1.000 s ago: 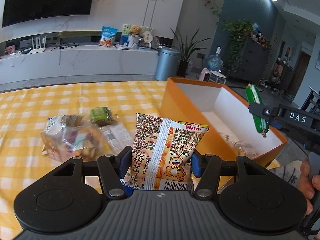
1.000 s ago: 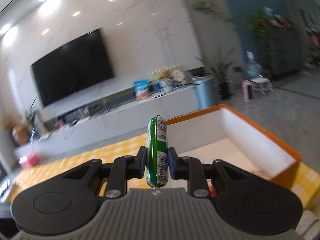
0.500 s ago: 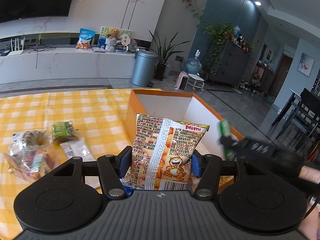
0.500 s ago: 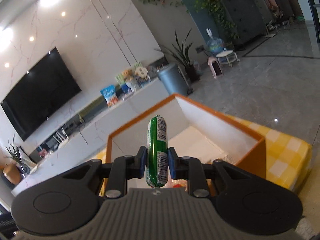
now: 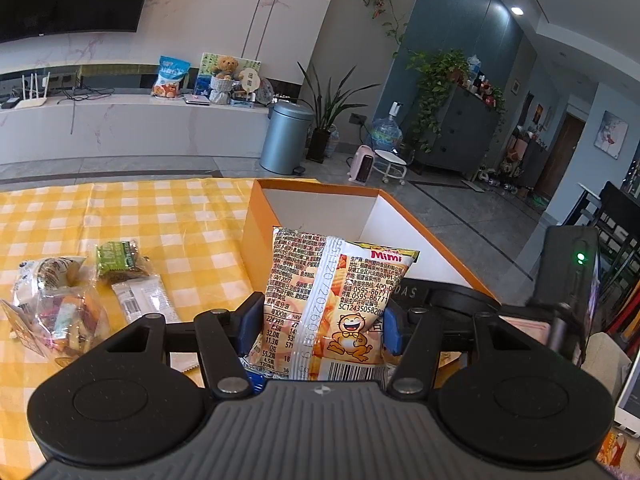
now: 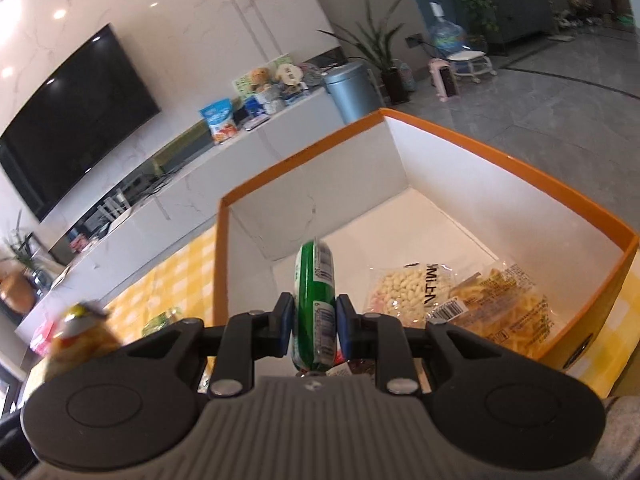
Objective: Organize snacks
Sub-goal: 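Release the sausage into the box with the right gripper while the left gripper drops the Mimi bag in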
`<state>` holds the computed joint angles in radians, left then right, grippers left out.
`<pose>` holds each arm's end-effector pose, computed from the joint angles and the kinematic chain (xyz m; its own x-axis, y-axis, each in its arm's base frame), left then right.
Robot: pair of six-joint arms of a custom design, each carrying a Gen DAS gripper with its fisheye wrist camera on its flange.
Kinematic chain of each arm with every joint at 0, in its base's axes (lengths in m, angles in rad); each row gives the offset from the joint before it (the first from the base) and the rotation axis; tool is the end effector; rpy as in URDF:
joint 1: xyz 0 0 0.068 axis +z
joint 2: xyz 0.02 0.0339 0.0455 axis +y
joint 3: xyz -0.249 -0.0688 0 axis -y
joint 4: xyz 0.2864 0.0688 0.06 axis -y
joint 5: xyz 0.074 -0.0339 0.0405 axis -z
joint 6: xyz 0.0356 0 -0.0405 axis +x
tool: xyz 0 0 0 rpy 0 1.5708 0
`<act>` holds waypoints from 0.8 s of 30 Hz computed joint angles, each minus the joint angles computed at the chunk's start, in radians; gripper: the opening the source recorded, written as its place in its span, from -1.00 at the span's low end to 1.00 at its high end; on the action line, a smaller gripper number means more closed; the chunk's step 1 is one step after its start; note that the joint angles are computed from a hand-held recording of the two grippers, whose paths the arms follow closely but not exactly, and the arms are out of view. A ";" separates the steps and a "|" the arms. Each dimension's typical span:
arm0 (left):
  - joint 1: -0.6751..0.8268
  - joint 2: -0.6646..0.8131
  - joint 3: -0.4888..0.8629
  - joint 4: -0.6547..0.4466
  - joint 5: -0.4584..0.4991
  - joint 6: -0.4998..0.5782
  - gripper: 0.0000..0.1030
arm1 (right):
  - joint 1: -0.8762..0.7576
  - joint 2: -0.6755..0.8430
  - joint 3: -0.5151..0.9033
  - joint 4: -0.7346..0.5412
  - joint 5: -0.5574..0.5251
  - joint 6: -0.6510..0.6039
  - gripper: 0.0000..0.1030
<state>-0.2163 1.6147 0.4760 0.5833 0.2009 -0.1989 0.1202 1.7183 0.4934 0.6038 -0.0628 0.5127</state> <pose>0.2894 -0.0709 0.0699 -0.5791 -0.0710 -0.8121 0.2667 0.9249 -0.2710 0.2968 0.0381 0.0470 -0.5870 0.4222 -0.6908 0.1350 0.8923 0.4307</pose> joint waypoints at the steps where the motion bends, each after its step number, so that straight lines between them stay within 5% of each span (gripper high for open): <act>1: -0.005 -0.003 0.000 -0.005 -0.011 0.000 0.29 | 0.008 0.009 0.010 -0.006 0.029 0.014 -0.59; 6: -0.028 -0.033 -0.002 -0.032 -0.048 -0.020 0.29 | 0.106 0.042 0.077 -0.106 0.288 0.008 -0.59; 10: -0.076 -0.057 0.003 -0.026 -0.158 0.000 0.29 | 0.079 0.033 0.049 -0.049 0.225 0.008 -0.51; 12: -0.084 -0.060 0.020 -0.039 -0.164 -0.001 0.28 | 0.042 0.020 0.008 0.023 0.130 0.015 -0.03; 14: -0.104 -0.061 0.037 -0.049 -0.195 -0.008 0.28 | 0.015 -0.005 -0.041 0.101 0.052 0.020 0.20; 17: -0.124 -0.047 0.075 -0.069 -0.217 -0.014 0.28 | 0.017 -0.036 -0.098 0.181 0.088 0.025 0.32; 20: -0.136 -0.012 0.120 -0.073 -0.219 -0.008 0.28 | 0.022 -0.058 -0.156 0.270 0.156 0.054 0.71; 24: -0.142 0.073 0.235 -0.138 -0.199 -0.011 0.28 | 0.006 -0.070 -0.209 0.368 0.240 0.096 0.73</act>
<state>-0.3585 1.6880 0.7113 0.4456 0.0016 -0.2103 0.1263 1.6484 0.2840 0.9716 0.1777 0.6089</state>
